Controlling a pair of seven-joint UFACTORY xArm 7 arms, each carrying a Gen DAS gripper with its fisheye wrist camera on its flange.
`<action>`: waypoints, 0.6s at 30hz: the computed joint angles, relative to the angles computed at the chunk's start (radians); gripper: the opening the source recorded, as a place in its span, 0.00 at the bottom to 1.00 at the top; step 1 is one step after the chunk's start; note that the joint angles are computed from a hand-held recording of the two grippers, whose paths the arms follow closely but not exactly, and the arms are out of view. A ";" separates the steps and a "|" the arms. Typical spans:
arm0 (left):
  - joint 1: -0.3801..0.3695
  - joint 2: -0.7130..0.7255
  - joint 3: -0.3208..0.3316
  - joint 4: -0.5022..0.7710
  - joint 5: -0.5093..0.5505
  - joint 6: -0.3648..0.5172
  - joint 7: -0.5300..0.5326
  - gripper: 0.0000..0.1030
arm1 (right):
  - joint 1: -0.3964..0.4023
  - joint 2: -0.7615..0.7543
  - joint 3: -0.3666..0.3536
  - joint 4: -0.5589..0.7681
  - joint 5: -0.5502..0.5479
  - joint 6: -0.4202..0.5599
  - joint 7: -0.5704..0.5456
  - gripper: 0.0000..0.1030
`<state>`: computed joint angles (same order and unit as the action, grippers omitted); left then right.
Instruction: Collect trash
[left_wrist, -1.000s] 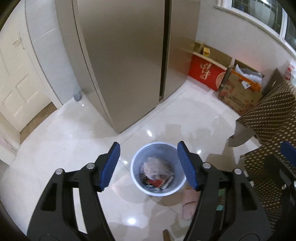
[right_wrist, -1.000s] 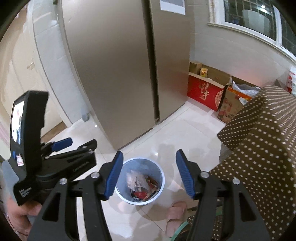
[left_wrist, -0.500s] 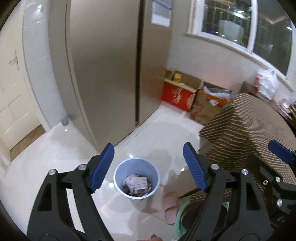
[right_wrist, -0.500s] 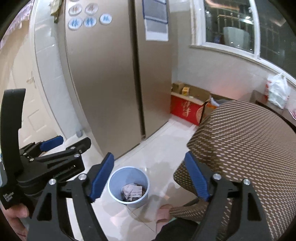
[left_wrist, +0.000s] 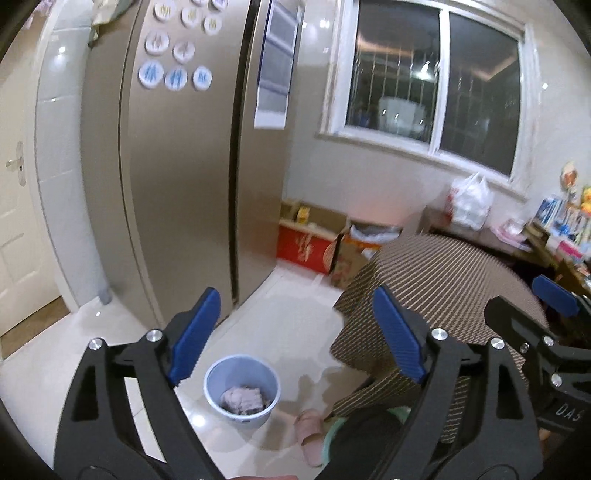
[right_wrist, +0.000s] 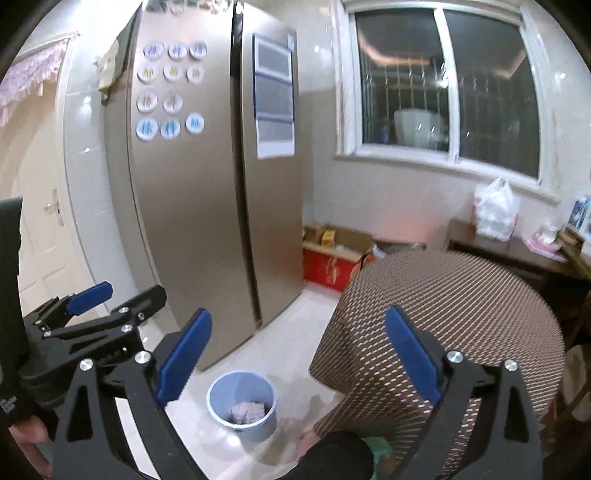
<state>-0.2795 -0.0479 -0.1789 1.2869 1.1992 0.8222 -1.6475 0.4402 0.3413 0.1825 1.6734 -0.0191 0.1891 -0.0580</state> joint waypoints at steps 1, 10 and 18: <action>-0.006 -0.005 -0.007 0.005 0.011 0.011 -0.004 0.81 | 0.018 -0.044 -0.032 -0.053 -0.028 -0.042 0.030 0.91; -0.056 -0.010 -0.055 0.049 0.092 0.052 0.027 0.82 | 0.051 -0.201 -0.149 -0.241 -0.245 -0.200 0.264 0.93; -0.096 0.019 -0.055 0.099 0.134 0.082 0.041 0.82 | 0.044 -0.256 -0.189 -0.300 -0.398 -0.259 0.435 0.93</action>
